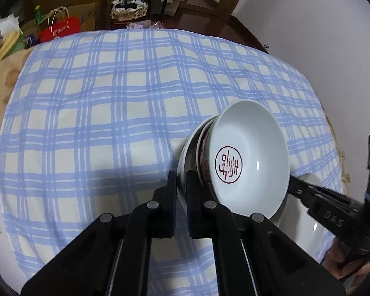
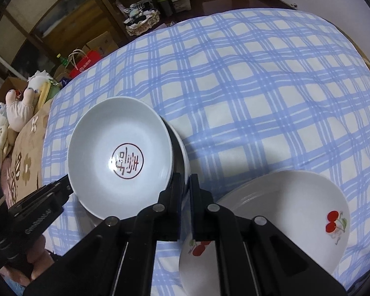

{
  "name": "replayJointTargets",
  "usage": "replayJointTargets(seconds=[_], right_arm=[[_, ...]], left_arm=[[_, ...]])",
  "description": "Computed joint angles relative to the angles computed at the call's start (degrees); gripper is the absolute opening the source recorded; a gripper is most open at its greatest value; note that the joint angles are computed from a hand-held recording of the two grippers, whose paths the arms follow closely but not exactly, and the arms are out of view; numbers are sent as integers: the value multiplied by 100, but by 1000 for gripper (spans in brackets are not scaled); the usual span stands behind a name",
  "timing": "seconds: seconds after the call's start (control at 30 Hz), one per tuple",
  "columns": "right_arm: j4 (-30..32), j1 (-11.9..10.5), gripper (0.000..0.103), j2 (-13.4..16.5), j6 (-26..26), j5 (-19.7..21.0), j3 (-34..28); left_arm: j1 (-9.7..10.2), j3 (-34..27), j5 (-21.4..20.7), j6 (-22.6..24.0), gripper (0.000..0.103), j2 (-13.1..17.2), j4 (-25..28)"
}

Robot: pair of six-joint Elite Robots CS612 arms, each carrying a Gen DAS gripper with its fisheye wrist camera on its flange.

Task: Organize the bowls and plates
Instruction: 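Carry the bowl stack with both grippers and lower it onto the cherry plates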

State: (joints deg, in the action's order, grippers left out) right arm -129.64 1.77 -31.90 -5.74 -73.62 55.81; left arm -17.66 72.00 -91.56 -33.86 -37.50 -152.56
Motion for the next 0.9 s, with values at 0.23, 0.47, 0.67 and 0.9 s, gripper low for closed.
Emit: replayJointTargets(seconds=[0.23, 0.47, 0.67, 0.9], right_arm=[[44, 72, 7, 3, -169, -269, -65], [-15, 70, 7, -35, -29, -301, -11], [-249, 41, 7, -127, -37, -215, 125], [-378, 31, 7, -280, -163, -168, 249]], left_arm=[[17, -13, -53, -94, 5, 20, 7], [10, 67, -58, 20, 5, -21, -184], [3, 113, -84, 27, 5, -60, -256], [-13, 291, -62, -24, 5, -200, -499]])
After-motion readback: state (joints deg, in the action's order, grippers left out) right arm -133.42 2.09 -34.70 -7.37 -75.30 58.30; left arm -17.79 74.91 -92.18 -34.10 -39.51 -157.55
